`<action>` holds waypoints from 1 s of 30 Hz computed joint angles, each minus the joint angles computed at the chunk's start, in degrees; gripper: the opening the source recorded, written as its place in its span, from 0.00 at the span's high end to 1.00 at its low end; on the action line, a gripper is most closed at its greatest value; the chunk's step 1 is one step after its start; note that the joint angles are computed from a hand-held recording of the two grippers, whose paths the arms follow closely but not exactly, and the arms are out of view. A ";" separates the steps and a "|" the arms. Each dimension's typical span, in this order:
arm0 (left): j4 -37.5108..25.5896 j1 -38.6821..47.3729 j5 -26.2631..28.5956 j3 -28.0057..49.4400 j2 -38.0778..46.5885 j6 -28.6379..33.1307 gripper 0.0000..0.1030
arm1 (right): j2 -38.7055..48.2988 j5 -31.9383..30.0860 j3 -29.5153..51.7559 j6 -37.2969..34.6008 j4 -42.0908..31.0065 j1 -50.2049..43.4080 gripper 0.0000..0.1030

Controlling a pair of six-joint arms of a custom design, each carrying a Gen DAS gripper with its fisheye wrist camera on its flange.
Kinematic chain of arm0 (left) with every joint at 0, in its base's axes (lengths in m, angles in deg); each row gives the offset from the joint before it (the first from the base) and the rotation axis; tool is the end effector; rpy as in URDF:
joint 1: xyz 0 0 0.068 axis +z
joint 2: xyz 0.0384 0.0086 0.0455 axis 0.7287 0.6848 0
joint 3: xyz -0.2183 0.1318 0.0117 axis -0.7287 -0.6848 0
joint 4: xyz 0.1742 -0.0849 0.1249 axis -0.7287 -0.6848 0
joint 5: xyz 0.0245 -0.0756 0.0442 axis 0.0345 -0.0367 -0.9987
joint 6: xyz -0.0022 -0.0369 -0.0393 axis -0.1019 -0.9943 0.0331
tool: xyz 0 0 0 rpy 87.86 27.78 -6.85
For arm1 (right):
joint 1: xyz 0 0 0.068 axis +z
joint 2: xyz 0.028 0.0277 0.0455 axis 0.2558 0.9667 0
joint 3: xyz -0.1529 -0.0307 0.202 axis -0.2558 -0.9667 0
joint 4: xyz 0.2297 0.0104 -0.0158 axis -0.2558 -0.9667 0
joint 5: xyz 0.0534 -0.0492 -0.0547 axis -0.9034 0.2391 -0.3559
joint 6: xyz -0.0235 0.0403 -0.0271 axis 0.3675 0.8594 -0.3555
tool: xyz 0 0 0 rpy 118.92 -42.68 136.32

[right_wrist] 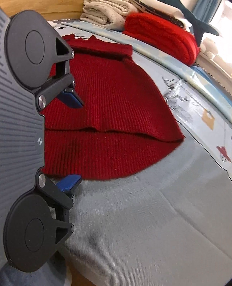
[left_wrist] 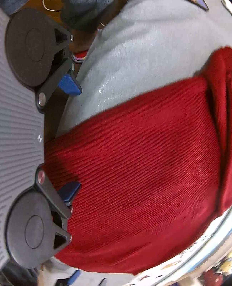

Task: Fold small clothes
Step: 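Lower both grippers onto the sweater side edge and close them on it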

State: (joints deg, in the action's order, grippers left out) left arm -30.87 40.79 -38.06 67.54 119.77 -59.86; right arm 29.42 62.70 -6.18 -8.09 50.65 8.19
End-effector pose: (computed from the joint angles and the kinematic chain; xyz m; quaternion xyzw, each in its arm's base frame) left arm 0.3775 -0.0465 0.1467 0.0614 0.9899 -0.0995 0.0800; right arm 0.2295 -0.0235 0.1290 0.5164 0.7980 0.1766 0.2554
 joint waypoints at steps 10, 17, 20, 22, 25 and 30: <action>-0.60 -3.58 -0.44 4.30 4.27 -6.30 0.00 | 5.04 1.67 3.65 3.95 -3.23 1.64 0.20; -2.33 -3.74 0.37 6.49 6.70 -7.75 0.00 | 7.42 2.25 3.67 5.92 -1.45 1.99 0.18; -3.19 -3.34 1.98 7.12 7.64 -8.28 0.00 | 5.88 4.82 3.85 8.36 -4.53 3.15 0.18; -2.67 -3.10 2.49 6.46 7.71 -8.93 0.00 | 4.29 6.47 3.32 10.56 -6.20 3.96 0.18; -2.08 -3.05 3.22 6.17 8.31 -10.08 0.00 | 5.21 4.62 3.05 8.61 -5.17 3.08 0.13; -5.47 -2.01 4.85 9.32 9.51 -7.38 0.01 | 5.85 -7.17 -1.10 6.77 6.90 0.38 0.15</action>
